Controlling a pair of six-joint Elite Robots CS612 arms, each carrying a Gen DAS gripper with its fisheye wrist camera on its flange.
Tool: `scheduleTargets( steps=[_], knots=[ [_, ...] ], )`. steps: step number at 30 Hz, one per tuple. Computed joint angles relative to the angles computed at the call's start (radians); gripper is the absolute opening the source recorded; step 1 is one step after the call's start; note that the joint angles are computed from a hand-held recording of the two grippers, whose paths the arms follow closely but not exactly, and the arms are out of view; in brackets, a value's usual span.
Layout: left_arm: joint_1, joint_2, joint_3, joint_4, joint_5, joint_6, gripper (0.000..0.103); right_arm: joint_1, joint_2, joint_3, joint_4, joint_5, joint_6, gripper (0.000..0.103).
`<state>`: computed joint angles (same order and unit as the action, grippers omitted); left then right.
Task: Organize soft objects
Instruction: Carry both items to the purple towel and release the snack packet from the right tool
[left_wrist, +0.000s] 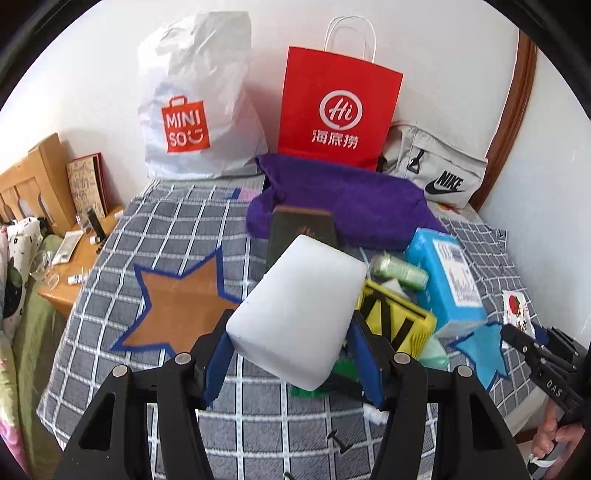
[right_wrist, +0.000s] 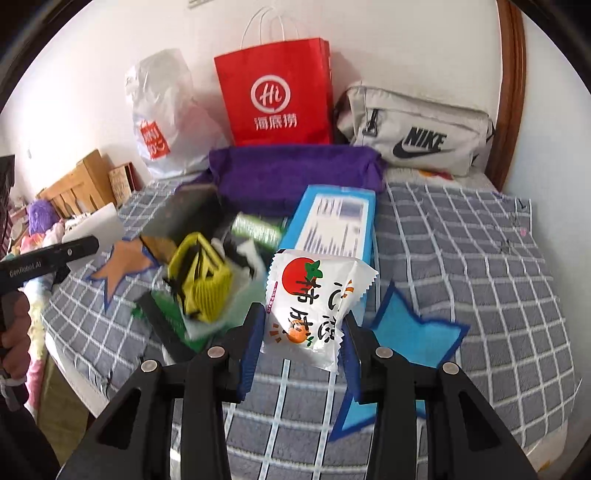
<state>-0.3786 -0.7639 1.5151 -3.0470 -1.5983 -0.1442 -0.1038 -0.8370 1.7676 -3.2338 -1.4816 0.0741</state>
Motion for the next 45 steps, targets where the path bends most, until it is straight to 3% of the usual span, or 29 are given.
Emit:
scheduleTargets(
  steps=[10, 23, 35, 45],
  knots=[
    [0.004, 0.043, -0.120, 0.054, 0.007, -0.007, 0.057, -0.011, 0.030, -0.132, 0.100, 0.001, -0.013, 0.040],
    [0.008, 0.121, -0.290, 0.173, 0.029, -0.009, 0.057, -0.019, 0.109, -0.301, 0.189, 0.005, -0.024, 0.040],
    [0.014, 0.229, -0.505, 0.300, 0.059, -0.005, 0.057, -0.037, 0.208, -0.486, 0.283, 0.051, -0.033, 0.040],
    [0.020, 0.349, -0.750, 0.443, 0.050, -0.003, 0.057, -0.042, 0.292, -0.661, 0.361, 0.052, -0.059, 0.040]
  ],
)
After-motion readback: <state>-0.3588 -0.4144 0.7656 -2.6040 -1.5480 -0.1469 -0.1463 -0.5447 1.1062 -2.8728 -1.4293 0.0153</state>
